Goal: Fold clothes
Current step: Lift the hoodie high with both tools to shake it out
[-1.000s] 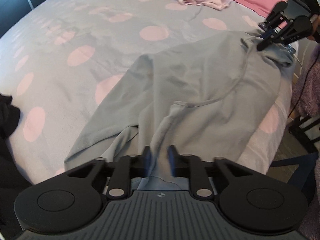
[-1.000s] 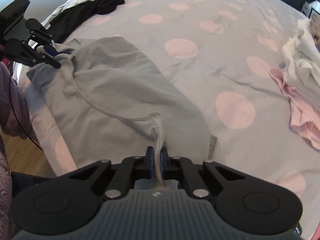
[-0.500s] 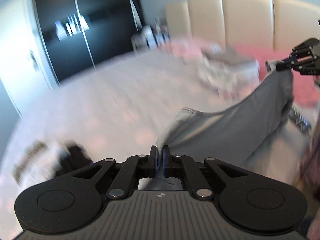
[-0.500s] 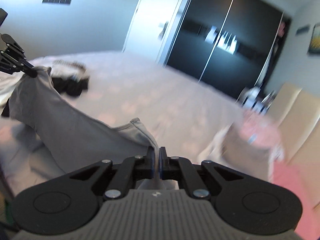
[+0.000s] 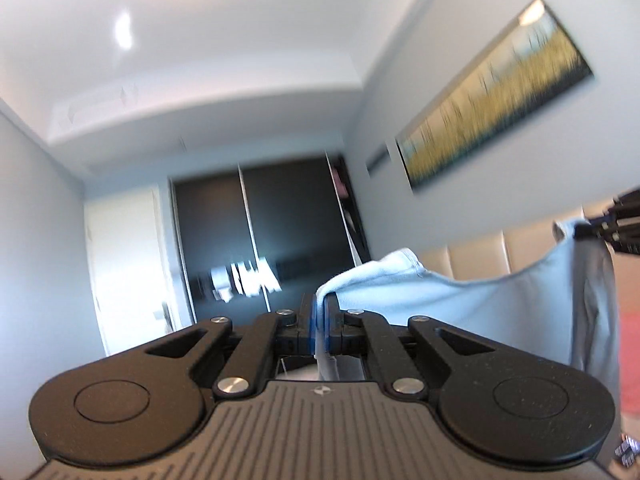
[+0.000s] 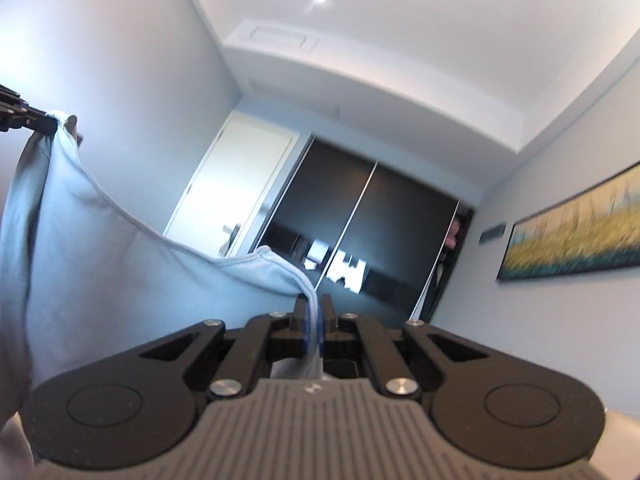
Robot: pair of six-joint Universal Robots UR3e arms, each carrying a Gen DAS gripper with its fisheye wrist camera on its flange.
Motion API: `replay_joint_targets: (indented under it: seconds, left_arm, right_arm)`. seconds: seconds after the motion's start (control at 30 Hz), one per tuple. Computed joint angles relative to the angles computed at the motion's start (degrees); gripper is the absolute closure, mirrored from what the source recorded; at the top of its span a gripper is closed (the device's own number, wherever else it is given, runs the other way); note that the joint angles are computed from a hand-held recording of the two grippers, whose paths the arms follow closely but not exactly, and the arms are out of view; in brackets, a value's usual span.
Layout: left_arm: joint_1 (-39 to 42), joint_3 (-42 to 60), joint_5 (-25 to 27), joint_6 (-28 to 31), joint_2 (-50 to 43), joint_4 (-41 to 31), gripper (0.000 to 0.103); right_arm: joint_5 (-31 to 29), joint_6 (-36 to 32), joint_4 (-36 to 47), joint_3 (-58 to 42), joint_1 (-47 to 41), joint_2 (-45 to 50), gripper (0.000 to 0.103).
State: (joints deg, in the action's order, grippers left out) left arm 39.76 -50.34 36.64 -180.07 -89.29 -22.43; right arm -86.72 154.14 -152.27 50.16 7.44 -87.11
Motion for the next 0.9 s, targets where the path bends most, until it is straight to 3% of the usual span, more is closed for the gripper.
replay_joint_targets:
  seconds: [0.17, 0.37, 0.47, 0.57, 0.73, 0.9]
  left_arm:
    - [1.71, 4.2, 0.52, -6.71, 0.65, 3.61, 0.101]
    - [-3.28, 3.55, 4.45, 1.35, 0.96, -4.0, 0.101]
    - [-2.74, -1.13, 3.71, 5.68, 2.53, -6.42, 0.101]
    - [-8.81, -1.15, 10.28, 13.66, -0.44, -11.49, 0.101]
    - [-16.59, 2.63, 20.16, 21.28, -9.44, -16.33, 0.101]
    - [-22.36, 14.95, 28.64, 24.43, -22.92, -20.89, 0.101]
  right_arm:
    - [-2.77, -0.06, -5.0, -0.99, 2.86, -1.37, 0.098]
    - [-3.22, 0.06, -4.78, 0.45, 2.93, -2.5, 0.098]
    - [-3.39, 0.82, -5.28, 2.65, 2.49, -1.61, 0.098]
    - [-3.56, 1.59, -5.4, 3.96, 2.25, 0.57, 0.098]
    - [-3.35, 2.43, -2.6, 2.1, 1.22, 7.36, 0.098]
    - [-4.51, 2.99, 2.94, -12.58, 1.2, 21.65, 0.098]
